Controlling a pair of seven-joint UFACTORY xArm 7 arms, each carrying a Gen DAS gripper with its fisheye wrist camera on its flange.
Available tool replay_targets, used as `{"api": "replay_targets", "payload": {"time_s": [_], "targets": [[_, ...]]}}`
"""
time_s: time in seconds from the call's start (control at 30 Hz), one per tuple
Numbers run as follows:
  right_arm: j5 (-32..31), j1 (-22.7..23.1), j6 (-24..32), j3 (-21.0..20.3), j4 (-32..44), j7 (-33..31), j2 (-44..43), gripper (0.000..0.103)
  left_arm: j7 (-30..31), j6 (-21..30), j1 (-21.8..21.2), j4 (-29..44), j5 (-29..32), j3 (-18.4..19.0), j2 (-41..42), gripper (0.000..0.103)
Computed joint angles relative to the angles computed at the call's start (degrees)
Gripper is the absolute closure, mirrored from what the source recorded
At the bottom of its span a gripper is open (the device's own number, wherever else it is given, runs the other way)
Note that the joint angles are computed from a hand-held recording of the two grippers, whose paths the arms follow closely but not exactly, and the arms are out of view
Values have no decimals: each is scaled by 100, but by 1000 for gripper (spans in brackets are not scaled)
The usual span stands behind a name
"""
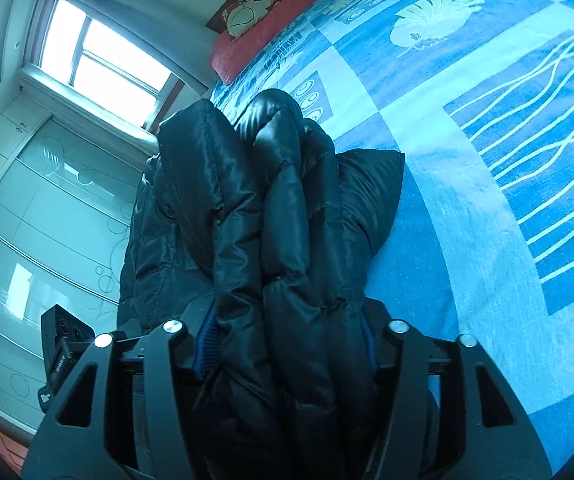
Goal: Fold large clothes
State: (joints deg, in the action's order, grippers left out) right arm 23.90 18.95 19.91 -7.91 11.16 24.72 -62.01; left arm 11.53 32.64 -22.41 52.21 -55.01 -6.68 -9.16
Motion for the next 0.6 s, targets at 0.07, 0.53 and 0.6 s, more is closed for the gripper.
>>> {"api": "replay_targets", "payload": {"time_s": [0.07, 0.53, 0.6], "targets": [[-108, -93, 207, 64, 109, -1, 18, 39, 7, 190, 42, -26, -122, 92, -72, 7], [-102, -360, 669, -8, 545, -181, 319, 23, 238, 785, 398, 121, -372, 174, 185, 6], [-28, -334, 664, -67, 633, -215, 471, 22, 145, 885, 438, 203, -194, 145, 217, 6]]}}
